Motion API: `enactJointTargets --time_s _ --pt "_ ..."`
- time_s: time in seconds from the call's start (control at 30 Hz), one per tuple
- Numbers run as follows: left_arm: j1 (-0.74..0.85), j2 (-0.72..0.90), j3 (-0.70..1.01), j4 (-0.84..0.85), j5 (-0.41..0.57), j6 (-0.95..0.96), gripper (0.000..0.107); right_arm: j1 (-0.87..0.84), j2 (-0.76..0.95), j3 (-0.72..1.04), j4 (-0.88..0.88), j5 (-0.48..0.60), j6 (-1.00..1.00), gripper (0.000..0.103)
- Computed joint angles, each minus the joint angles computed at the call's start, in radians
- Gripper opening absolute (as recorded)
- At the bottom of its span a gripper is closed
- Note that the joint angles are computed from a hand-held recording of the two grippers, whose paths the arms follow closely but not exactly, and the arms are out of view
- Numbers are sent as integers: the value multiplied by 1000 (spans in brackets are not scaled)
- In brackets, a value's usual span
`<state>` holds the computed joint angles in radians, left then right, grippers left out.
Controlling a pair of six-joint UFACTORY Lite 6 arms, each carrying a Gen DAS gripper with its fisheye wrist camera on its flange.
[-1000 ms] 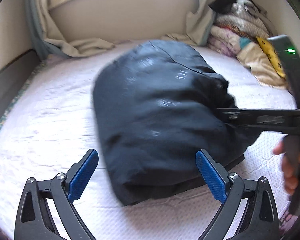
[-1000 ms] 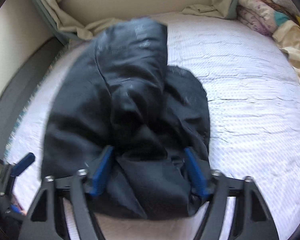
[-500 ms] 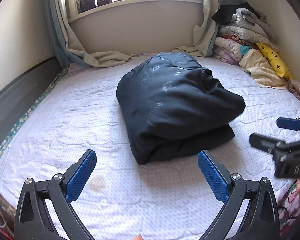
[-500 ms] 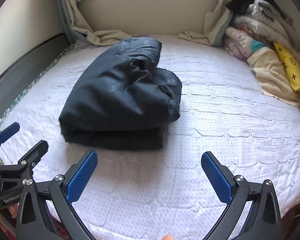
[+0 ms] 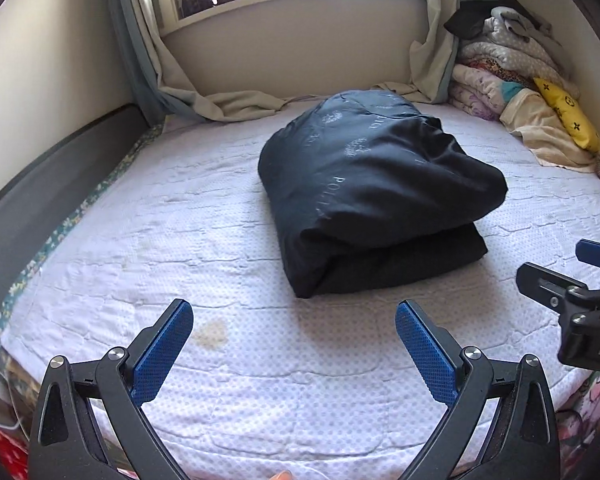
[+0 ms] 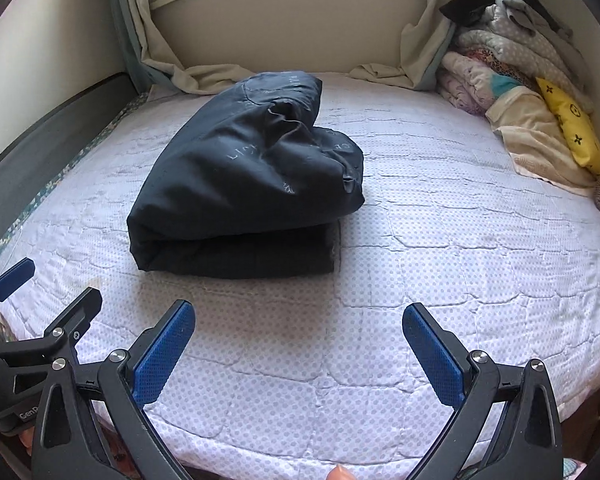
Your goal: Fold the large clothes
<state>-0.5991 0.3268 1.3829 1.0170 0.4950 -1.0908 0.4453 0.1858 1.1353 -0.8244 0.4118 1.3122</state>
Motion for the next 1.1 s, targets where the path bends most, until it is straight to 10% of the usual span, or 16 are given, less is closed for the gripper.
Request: enactJointTargets --time_s 1.1 --pt "23 48 45 -83 -25 52 102 -54 -33 -35 31 -27 -51 103"
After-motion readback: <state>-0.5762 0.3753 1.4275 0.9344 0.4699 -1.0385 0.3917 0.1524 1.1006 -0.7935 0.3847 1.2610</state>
